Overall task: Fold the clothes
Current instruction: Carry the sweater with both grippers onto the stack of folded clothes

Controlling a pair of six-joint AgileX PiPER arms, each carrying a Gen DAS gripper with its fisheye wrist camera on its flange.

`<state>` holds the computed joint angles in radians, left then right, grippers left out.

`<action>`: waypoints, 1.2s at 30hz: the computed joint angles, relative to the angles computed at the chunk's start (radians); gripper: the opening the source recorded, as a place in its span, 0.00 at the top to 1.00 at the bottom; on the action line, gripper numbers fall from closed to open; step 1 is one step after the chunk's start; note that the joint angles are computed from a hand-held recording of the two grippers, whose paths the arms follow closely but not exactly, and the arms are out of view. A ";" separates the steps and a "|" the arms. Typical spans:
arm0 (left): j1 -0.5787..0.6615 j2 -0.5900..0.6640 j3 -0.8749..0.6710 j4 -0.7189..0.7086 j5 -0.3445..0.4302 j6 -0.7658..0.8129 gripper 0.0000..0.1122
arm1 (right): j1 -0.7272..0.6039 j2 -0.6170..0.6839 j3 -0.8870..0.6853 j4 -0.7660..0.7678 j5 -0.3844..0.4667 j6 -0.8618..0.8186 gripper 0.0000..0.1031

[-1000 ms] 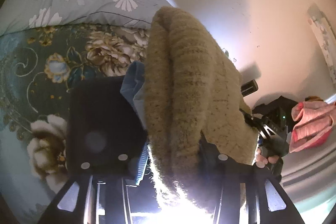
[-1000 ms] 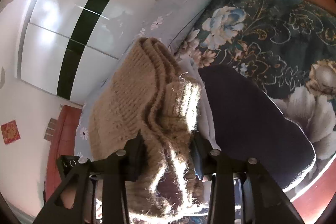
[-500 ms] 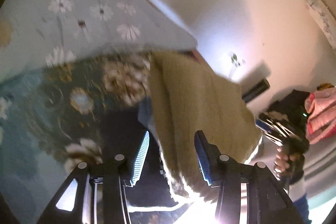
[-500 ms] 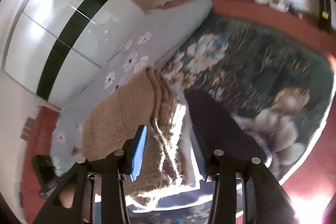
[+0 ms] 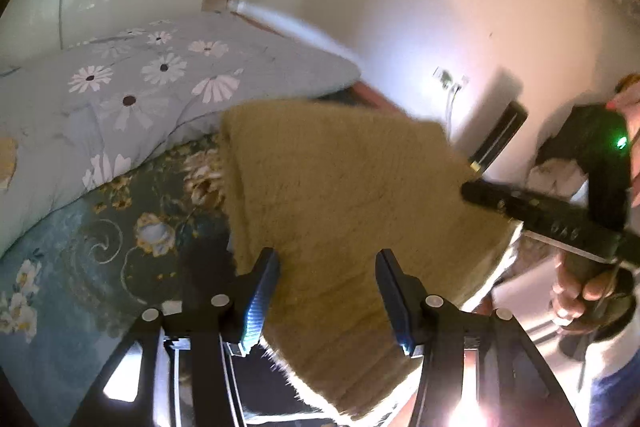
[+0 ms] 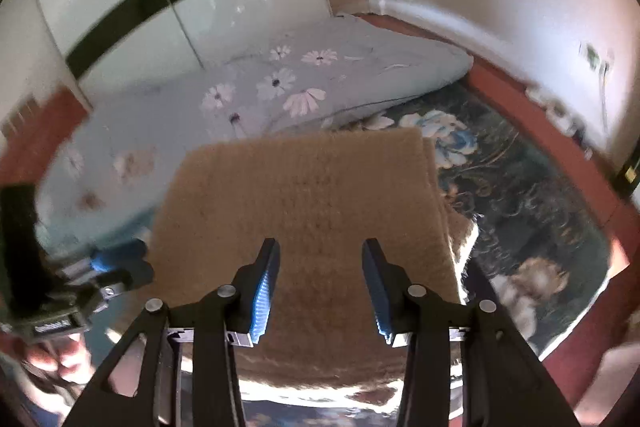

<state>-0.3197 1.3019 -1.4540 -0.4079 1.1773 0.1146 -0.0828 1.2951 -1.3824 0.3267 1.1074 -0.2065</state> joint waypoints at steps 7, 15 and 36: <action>0.007 -0.001 0.092 -0.035 -0.050 0.023 0.48 | -0.107 -0.003 0.127 0.142 -0.038 -0.081 0.56; -0.020 -0.006 0.084 0.009 -0.053 -0.012 0.46 | -0.086 0.007 0.100 0.105 -0.012 -0.024 0.56; 0.059 -0.341 0.267 0.039 0.036 -0.063 0.31 | 0.372 -0.439 0.396 -0.270 -0.125 0.637 0.52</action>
